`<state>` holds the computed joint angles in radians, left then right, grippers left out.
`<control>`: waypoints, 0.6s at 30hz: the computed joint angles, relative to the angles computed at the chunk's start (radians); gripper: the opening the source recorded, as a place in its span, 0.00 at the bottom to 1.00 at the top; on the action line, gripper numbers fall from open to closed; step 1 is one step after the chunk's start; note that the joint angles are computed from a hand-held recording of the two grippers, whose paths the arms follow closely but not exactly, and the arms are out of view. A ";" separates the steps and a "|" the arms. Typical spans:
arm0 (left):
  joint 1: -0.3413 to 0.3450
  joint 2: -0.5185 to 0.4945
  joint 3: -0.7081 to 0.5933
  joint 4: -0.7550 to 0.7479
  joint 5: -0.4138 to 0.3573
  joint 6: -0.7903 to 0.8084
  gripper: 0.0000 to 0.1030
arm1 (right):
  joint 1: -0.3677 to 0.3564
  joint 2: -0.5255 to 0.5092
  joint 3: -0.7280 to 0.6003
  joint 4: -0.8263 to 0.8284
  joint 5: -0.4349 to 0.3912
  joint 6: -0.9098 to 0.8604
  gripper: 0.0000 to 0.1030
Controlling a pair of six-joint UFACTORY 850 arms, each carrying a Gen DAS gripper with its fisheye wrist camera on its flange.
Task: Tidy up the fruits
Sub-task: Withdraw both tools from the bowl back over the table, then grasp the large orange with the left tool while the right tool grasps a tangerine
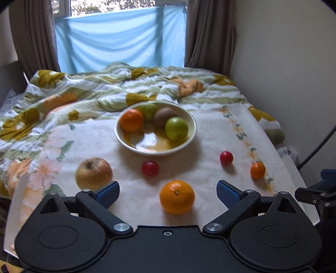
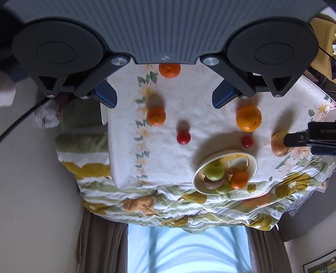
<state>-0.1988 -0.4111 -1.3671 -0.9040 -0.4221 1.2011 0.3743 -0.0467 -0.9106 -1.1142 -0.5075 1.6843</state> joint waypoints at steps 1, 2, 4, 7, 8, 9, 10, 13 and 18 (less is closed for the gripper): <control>-0.003 -0.011 -0.003 0.007 -0.005 -0.006 0.98 | 0.001 -0.002 0.008 -0.006 0.007 0.020 1.00; -0.007 -0.022 -0.006 0.012 -0.007 -0.006 0.98 | 0.003 -0.004 0.017 -0.013 0.015 0.040 1.00; -0.018 -0.038 -0.005 0.011 0.015 0.010 0.97 | 0.011 -0.015 0.029 -0.028 0.023 0.068 1.00; -0.032 -0.062 -0.006 -0.024 0.042 0.080 0.97 | 0.022 -0.048 0.035 -0.042 0.019 0.104 1.00; -0.038 -0.072 -0.008 -0.026 0.047 0.098 0.97 | 0.023 -0.058 0.037 -0.047 0.025 0.122 1.00; -0.043 -0.081 -0.012 -0.017 0.053 0.102 0.97 | 0.024 -0.069 0.037 -0.053 0.028 0.143 1.00; -0.047 -0.094 -0.019 -0.013 0.059 0.110 0.96 | 0.025 -0.076 0.038 -0.064 0.030 0.169 1.00; -0.055 -0.129 -0.043 0.034 0.059 0.084 0.92 | 0.030 -0.104 0.033 -0.089 0.020 0.230 1.00; -0.059 -0.174 -0.079 0.114 0.034 0.011 0.76 | 0.031 -0.141 0.018 -0.095 0.007 0.259 1.00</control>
